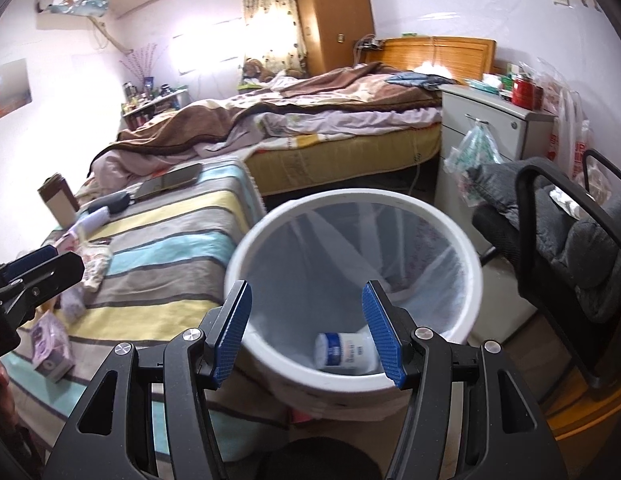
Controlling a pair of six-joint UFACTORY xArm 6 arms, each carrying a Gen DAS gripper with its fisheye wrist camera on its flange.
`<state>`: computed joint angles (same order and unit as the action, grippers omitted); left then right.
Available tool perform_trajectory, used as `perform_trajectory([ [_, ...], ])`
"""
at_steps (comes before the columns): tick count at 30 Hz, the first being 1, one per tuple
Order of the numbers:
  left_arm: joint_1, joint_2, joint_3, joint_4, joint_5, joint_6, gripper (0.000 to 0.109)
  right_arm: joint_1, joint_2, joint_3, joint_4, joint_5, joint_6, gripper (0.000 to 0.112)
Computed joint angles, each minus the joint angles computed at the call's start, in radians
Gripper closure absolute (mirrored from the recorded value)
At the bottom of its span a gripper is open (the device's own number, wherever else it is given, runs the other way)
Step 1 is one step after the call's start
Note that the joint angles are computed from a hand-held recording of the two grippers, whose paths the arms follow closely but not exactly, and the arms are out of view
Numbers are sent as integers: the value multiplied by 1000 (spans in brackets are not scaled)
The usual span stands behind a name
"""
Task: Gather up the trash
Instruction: 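Grasp the purple juice box with the right tool while the left tool grasps the clear Coke bottle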
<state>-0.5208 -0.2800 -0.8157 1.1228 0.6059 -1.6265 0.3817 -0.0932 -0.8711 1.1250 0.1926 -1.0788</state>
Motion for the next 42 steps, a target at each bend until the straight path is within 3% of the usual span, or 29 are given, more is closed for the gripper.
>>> perform_trajectory([
  [13,-51,-412,317,-71,264,-24,35,121,-46,43,112,59,-147,53],
  [17,-65,-521,393,-97,335,-36,35,157,-58,57,91,97,-153,53],
  [28,-23,-765,552,-171,412,0,35,221,-87,71,144,272,-256,52],
  [31,12,-814,582,-193,396,29,35,237,-83,64,152,321,-269,42],
  [35,84,-869,623,-231,358,84,35,270,-64,56,89,346,-223,41],
  [40,203,-891,654,-290,246,181,34,347,-35,50,-32,240,-138,41],
  [42,250,-886,660,-295,193,221,34,370,-21,50,-144,186,-32,41],
])
